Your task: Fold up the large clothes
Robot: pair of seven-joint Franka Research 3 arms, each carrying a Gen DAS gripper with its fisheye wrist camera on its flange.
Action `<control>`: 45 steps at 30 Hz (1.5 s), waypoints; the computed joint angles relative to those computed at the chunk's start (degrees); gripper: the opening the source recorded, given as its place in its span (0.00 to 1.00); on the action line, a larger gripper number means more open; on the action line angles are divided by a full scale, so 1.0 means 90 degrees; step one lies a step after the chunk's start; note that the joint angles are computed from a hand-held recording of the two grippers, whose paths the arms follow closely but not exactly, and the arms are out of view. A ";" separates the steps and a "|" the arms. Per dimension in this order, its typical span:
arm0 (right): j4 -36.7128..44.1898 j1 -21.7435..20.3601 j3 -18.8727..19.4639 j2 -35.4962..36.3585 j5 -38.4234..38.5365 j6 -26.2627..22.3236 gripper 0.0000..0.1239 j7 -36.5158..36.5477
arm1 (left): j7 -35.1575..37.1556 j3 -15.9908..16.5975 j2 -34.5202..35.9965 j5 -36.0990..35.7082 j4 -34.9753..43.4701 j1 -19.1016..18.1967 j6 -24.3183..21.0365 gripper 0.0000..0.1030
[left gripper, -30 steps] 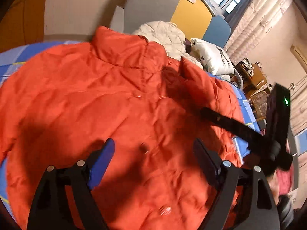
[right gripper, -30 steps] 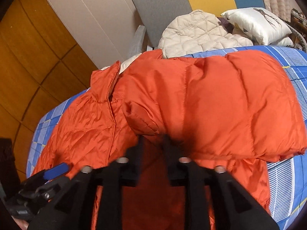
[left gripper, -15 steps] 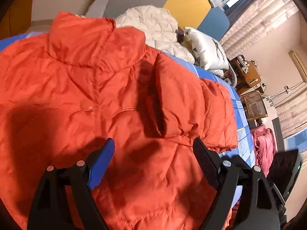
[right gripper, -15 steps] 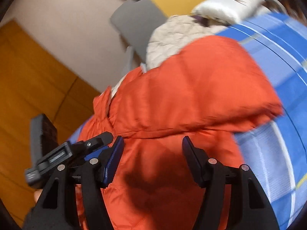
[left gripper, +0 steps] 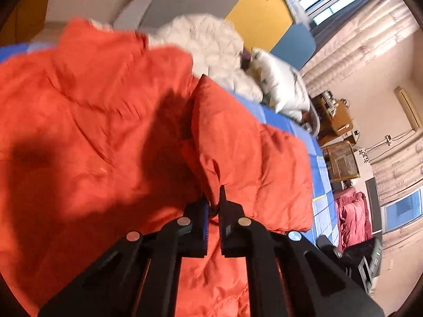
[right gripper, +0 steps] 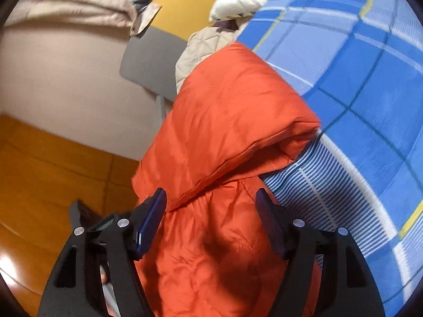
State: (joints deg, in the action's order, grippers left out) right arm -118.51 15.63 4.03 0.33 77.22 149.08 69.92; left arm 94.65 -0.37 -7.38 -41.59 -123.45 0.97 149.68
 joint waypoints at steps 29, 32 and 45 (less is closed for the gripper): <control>0.0606 0.0159 0.0293 0.0349 -0.0118 0.0275 0.68 0.0220 | -0.1224 0.1046 -0.1973 0.2202 -0.2224 0.0788 0.0286 0.05; 0.0529 0.0258 0.0275 0.0146 -0.1093 0.0358 0.68 0.0367 | -0.1312 0.1076 -0.2015 0.2312 -0.2283 0.0724 0.0351 0.05; 0.2360 0.0592 0.0312 0.1374 -0.4973 0.0090 0.67 0.1804 | -0.1295 0.1163 -0.2544 0.3080 -0.2682 0.0656 0.0646 0.05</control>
State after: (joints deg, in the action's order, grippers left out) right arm -97.27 20.96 6.84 12.69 32.46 149.88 86.16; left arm 83.00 10.09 -30.28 -13.87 -147.58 6.87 155.50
